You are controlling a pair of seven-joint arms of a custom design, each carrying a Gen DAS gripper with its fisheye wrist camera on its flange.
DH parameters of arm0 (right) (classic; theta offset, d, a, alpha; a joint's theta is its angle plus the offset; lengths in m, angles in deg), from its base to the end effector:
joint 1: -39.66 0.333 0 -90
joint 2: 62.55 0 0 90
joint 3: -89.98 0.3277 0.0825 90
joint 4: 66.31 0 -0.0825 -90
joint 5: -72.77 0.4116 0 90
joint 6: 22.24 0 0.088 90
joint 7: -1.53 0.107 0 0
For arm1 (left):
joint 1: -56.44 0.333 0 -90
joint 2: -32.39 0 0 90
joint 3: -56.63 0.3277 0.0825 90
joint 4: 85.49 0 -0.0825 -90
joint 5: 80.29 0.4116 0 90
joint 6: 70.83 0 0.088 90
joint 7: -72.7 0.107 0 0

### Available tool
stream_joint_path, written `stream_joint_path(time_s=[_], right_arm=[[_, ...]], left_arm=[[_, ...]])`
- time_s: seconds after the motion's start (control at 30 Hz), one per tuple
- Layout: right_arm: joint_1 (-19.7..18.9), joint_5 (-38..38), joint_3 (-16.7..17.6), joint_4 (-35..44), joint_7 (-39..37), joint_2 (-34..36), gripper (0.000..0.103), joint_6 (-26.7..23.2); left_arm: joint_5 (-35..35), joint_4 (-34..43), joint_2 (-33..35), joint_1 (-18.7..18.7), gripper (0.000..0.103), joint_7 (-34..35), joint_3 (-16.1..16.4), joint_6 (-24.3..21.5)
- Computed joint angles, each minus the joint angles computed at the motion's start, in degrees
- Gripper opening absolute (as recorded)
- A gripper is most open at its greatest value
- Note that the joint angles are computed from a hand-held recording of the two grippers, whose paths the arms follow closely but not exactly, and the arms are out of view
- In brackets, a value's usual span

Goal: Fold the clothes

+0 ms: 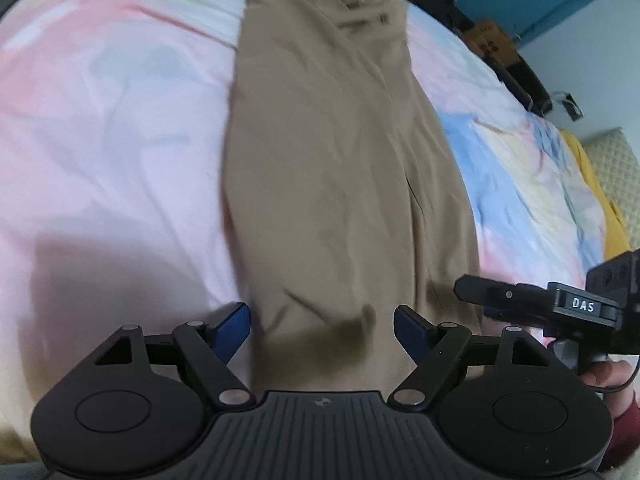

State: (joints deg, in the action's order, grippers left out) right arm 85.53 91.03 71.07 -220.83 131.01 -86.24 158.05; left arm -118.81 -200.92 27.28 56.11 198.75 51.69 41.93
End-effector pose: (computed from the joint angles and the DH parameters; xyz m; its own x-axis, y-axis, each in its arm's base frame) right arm 0.4132 0.1761 0.4400 -0.2822 -0.6614 -0.6949 -0.7356 0.6142 -0.2859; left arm 0.5589 -0.0931 0.5107 -0.4653 -0.7386 0.4878 -0.8832 0.3503 -0.3119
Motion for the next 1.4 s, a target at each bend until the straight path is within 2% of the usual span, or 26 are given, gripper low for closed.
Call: stream_joint_path(time_s=[0.1, 0.13, 0.17, 0.23, 0.33, 0.4, 0.47, 0.53, 0.63, 0.67, 0.7, 0.77, 0.8, 0.87, 0.93, 1.07, 1.3, 1.4], right_arm=[[11.4, 1.8, -10.3, -0.2, -3.8, -1.3, 0.073, 3.7], [14.1, 1.3, -12.9, -0.1, -4.1, -1.6, 0.073, 4.2], [15.6, 0.6, -14.5, 0.1, -4.2, -1.9, 0.072, 4.0], [16.4, -0.8, -15.0, 0.8, -4.6, -1.9, 0.07, 2.1], [11.9, -1.9, -10.0, 3.1, -5.5, 0.3, 0.069, -2.8], [6.6, -3.7, -4.6, 4.5, -4.5, 1.9, 0.066, -6.2], [0.2, -7.0, 2.0, 5.8, -2.1, 3.4, 0.046, -9.0], [-3.9, -8.4, 6.2, 5.5, -0.7, 3.2, 0.029, -9.3], [-8.8, -9.3, 11.4, 4.5, 0.7, 2.3, 0.015, -8.9], [-10.0, -9.0, 12.7, 3.9, 0.9, 1.8, 0.013, -8.4], [-11.0, -8.9, 13.9, 3.3, 1.1, 1.3, 0.013, -7.7], [-11.2, -7.8, 13.9, 1.5, 0.7, 0.1, 0.011, -5.0], [-11.3, -7.6, 14.0, 0.6, 1.0, -0.7, 0.011, -3.1], [-11.7, -7.8, 14.9, -1.6, 3.3, -1.5, 0.011, 4.1], [-13.8, -8.0, 17.4, -4.1, 6.3, -2.8, 0.011, 9.9], [-18.0, -8.3, 21.3, -6.9, 10.5, -5.5, 0.01, 15.5], [-24.3, -12.0, 24.9, -7.3, 13.7, -10.8, 0.009, 20.2], [-29.6, -12.8, 29.8, -7.3, 14.1, -14.4, 0.009, 19.1]], left_arm=[[1.1, 0.5, 0.8, -0.3, 0.081, -0.1, -0.3, -1.9], [1.3, 0.6, 0.9, -0.4, 0.08, 0.0, -0.4, -2.3], [1.0, 0.4, 1.0, -0.4, 0.08, 0.5, -0.5, -2.3], [0.1, 0.6, 1.5, -0.4, 0.08, 1.6, -0.3, -3.7], [0.4, 0.8, 2.0, -0.4, 0.079, 1.9, -0.6, -4.5], [1.2, 0.4, 1.8, -0.7, 0.079, 1.9, -1.0, -3.7], [2.0, -0.4, 1.0, -1.0, 0.076, 2.9, -1.2, -2.9], [3.0, -1.6, 0.1, -1.4, 0.069, 3.4, -1.5, -1.3], [4.0, -3.1, -1.2, -2.0, 0.054, 2.9, -1.7, 0.8], [4.4, -3.5, -1.6, -2.2, 0.046, 2.6, -1.8, 1.5], [4.8, -3.8, -1.9, -2.2, 0.041, 2.2, -1.7, 2.0], [4.7, -3.9, -2.3, -2.2, 0.026, 1.7, -1.3, 2.0], [3.5, -3.4, -2.0, -2.1, 0.023, 2.1, -0.8, 1.2], [0.6, -2.7, -1.6, -1.9, 0.01, 2.9, -0.1, 0.0], [-3.4, -2.3, -1.5, -1.4, 0.008, 3.1, 0.6, -1.3], [-8.9, -1.3, -3.1, -0.5, 0.007, 5.0, 1.5, -2.5], [-16.9, 1.3, -7.9, -0.1, 0.006, 5.7, 3.6, -4.1], [-20.0, -0.9, -11.8, -0.8, 0.006, 7.2, 4.3, -4.1]])
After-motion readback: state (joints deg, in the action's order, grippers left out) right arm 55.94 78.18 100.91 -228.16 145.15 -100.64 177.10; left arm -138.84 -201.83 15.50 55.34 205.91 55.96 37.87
